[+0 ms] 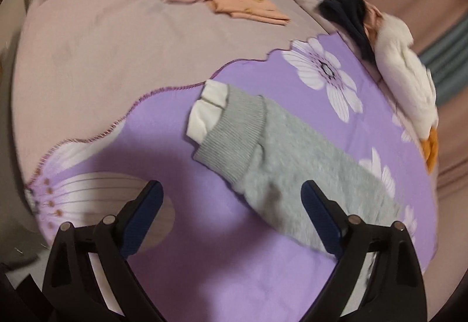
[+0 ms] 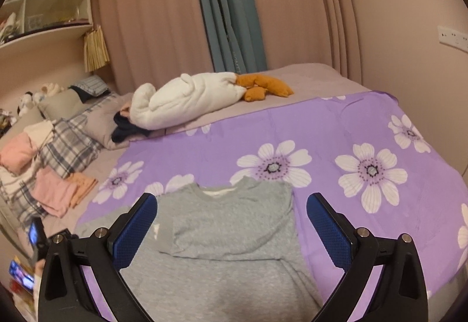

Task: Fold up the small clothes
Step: 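Move the left gripper to the other sleeve cuff and grasp it, then carry the cuff across the sweatshirt body and open the left gripper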

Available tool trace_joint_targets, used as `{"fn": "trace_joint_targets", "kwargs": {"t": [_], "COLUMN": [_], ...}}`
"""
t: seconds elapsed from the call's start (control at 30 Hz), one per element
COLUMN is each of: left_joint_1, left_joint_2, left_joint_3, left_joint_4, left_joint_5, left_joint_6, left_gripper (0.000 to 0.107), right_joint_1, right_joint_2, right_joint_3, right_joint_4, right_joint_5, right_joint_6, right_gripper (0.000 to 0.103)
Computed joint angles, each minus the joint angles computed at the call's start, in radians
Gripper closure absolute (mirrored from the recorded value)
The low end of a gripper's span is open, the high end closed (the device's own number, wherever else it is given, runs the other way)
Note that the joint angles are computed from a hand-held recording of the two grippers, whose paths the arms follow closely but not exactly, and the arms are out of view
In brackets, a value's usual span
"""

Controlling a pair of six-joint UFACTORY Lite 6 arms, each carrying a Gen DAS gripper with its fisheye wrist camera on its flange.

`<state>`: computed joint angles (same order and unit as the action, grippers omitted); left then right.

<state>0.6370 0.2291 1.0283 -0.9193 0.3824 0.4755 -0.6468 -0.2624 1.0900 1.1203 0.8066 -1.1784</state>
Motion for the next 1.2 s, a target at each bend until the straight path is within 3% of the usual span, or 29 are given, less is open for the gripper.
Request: {"fn": "trace_joint_targets", "kwargs": {"t": [0.1, 0.2, 0.23, 0.3, 0.37, 0.43, 0.5, 0.53, 0.63, 0.7, 1.03, 1.2], "left_joint_1": [0.007, -0.029, -0.033, -0.032, -0.036, -0.049, -0.063, -0.067, -0.049, -0.041, -0.185, -0.320], "left_joint_2": [0.041, 0.056, 0.063, 0.082, 0.102, 0.107, 0.094, 0.090, 0.062, 0.010, -0.226, -0.281], "left_joint_3": [0.005, 0.021, 0.026, 0.037, 0.049, 0.045, 0.032, 0.031, 0.036, 0.019, 0.017, 0.038], "left_joint_4": [-0.164, -0.095, -0.116, -0.218, -0.256, -0.312, -0.311, -0.310, -0.220, -0.262, -0.084, 0.134], "left_joint_5": [-0.049, -0.126, -0.136, -0.138, -0.144, -0.171, -0.204, -0.215, -0.156, -0.120, -0.128, -0.142], "left_joint_6": [0.130, 0.060, 0.080, 0.173, 0.206, 0.269, 0.280, 0.281, 0.180, 0.216, 0.057, -0.129], "left_gripper": [0.023, 0.034, 0.036, 0.051, 0.054, 0.064, 0.086, 0.090, 0.092, 0.092, 0.093, 0.092], "right_joint_1": [0.010, 0.025, 0.029, 0.043, 0.044, 0.041, 0.041, 0.043, 0.055, 0.059, 0.027, 0.017], "right_joint_2": [-0.006, -0.010, -0.012, -0.015, -0.010, 0.004, 0.014, 0.019, 0.035, 0.047, 0.068, 0.079], "right_joint_3": [-0.007, -0.014, -0.016, -0.021, -0.020, -0.014, -0.010, -0.011, -0.008, -0.004, -0.003, -0.005], "right_joint_4": [-0.003, -0.018, -0.028, -0.043, -0.049, -0.046, -0.049, -0.052, -0.083, -0.099, -0.103, -0.101], "right_joint_5": [-0.006, -0.019, -0.026, -0.053, -0.058, -0.048, -0.047, -0.050, -0.074, -0.084, -0.064, -0.063], "right_joint_6": [0.015, 0.037, 0.046, 0.066, 0.082, 0.091, 0.103, 0.108, 0.143, 0.165, 0.182, 0.176], "right_gripper": [0.002, 0.002, 0.002, 0.002, 0.002, 0.002, 0.002, 0.002, 0.002, 0.002, 0.002, 0.002]}}
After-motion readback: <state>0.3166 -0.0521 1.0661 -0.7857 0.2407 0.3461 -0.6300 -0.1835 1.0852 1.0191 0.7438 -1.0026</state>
